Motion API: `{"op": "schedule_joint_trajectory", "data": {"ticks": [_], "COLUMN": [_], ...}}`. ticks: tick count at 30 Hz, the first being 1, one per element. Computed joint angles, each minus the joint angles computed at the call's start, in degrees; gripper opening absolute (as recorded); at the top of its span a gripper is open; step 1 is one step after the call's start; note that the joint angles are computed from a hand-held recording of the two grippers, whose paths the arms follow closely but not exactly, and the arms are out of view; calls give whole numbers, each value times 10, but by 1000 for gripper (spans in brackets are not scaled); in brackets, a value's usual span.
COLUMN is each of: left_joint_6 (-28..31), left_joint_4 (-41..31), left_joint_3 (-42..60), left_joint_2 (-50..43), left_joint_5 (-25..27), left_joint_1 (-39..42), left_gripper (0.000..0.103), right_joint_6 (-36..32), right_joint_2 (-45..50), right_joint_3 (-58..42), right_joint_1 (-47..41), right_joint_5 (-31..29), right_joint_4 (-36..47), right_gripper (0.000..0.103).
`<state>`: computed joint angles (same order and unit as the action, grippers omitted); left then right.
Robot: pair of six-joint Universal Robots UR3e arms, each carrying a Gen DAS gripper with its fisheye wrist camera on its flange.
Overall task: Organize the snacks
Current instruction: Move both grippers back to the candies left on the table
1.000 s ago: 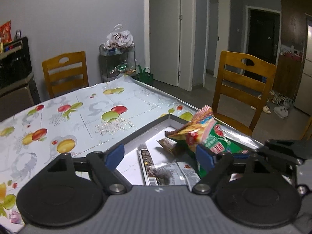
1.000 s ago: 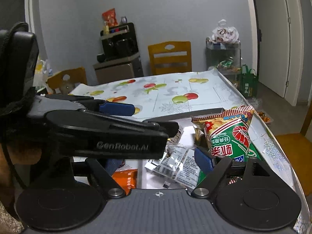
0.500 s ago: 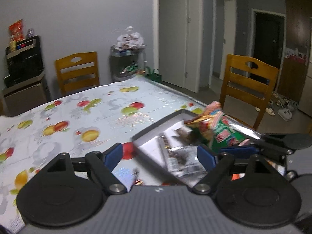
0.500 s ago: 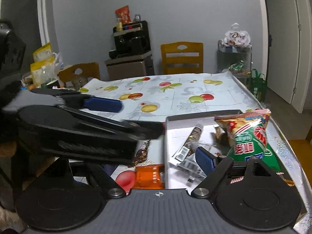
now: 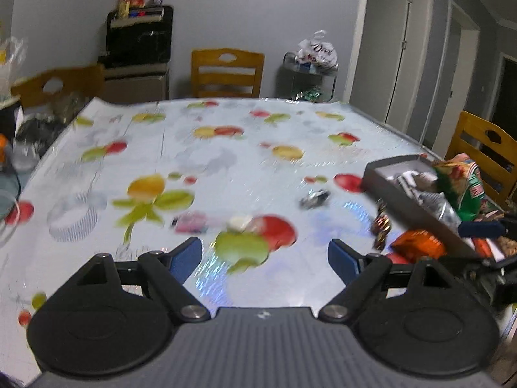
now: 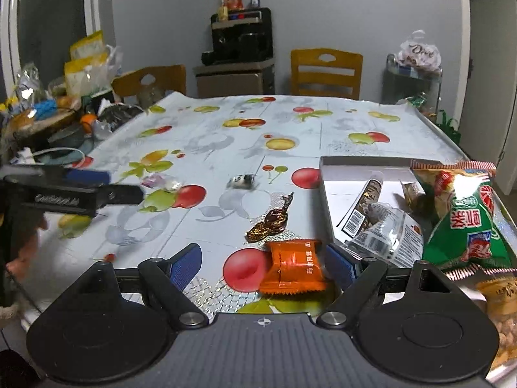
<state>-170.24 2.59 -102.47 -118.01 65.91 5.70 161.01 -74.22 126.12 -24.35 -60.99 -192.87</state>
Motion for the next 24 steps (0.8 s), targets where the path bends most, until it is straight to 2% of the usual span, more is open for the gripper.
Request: {"op": "schedule_joint_trajectory", "data": {"ticks": [2, 5, 9, 12, 14, 17, 21, 24], "left_joint_6": [13, 31, 46, 44, 43, 41, 40, 40], "left_joint_4": [-9, 16, 24, 23, 21, 21, 14, 9], "left_joint_3": [2, -6, 5, 3, 0, -1, 10, 22], "left_joint_2": [-7, -13, -20, -18, -16, -16, -21, -24], "left_joint_5": [-7, -9, 10, 12, 11, 6, 10, 13], "left_joint_1": [10, 15, 9, 14, 15, 14, -3, -22], "left_gripper": [85, 85, 86, 86, 86, 86, 86, 86], "right_joint_6": [17, 33, 23, 20, 20, 9, 25, 46], "right_joint_2": [28, 60, 93, 94, 92, 69, 69, 71], "right_joint_3": [-29, -70, -102, -120, -110, -77, -69, -90], "right_joint_1": [23, 53, 86, 84, 78, 41, 49, 49], "right_joint_5": [-35, -84, -129, -110, -94, 7, -24, -22], "right_joint_4": [-2, 18, 7, 53, 46, 46, 4, 39], "right_gripper": [83, 82, 83, 84, 84, 78, 78, 78]}}
